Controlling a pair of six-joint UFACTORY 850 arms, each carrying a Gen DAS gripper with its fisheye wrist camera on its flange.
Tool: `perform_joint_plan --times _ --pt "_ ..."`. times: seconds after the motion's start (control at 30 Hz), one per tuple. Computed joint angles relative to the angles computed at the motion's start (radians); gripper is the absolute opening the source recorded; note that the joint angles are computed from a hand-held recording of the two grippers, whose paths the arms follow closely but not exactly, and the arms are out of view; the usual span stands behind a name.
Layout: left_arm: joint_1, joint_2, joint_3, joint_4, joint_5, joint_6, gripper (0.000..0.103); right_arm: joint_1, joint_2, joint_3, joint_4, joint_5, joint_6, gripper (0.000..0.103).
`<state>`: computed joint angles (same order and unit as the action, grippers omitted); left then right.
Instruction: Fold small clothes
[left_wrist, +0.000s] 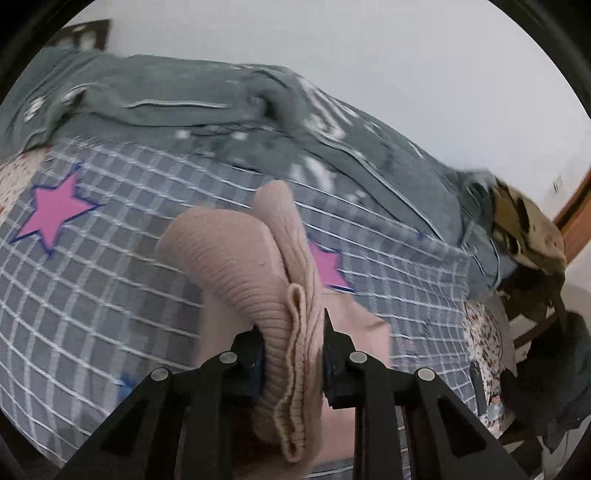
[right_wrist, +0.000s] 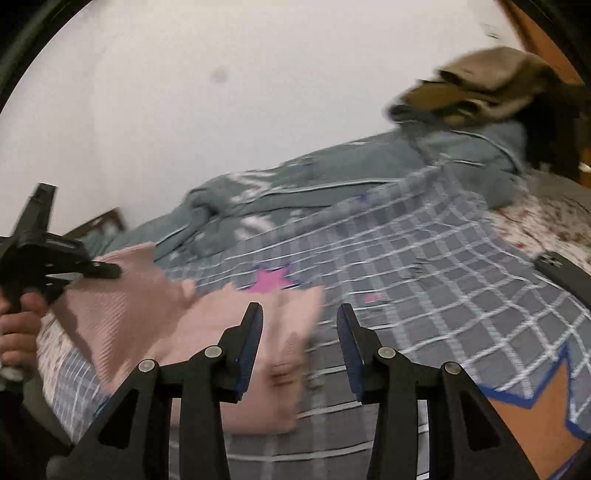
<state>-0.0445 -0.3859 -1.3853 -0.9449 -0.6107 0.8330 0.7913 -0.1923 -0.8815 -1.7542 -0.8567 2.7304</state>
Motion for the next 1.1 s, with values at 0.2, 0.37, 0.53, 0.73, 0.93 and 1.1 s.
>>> perform_joint_plan --times 0.2,0.37,0.53,0.73,0.93,1.1 --pt "-0.156 -0.040 0.038 0.084 0.017 -0.021 0.024 -0.059 0.032 0.054 -0.047 0.092 0.093 0.041" --pt "-0.147 -0.070 0.050 -0.026 -0.088 0.121 0.037 -0.053 0.060 0.082 -0.109 0.092 0.149 0.041" --pt "-0.055 -0.032 0.073 -0.124 -0.107 0.238 0.046 -0.046 0.066 0.084 -0.249 0.121 0.223 0.043" --pt "0.064 0.003 0.144 -0.186 -0.091 0.378 0.048 -0.034 0.045 0.061 -0.506 0.135 0.387 0.052" --pt "0.148 0.000 0.206 -0.198 -0.114 0.481 0.048 0.009 -0.097 -0.108 -0.280 0.108 0.101 0.055" --pt "0.183 0.002 0.254 -0.226 -0.138 0.552 0.048 -0.034 -0.211 -0.243 -0.068 0.194 -0.057 0.046"
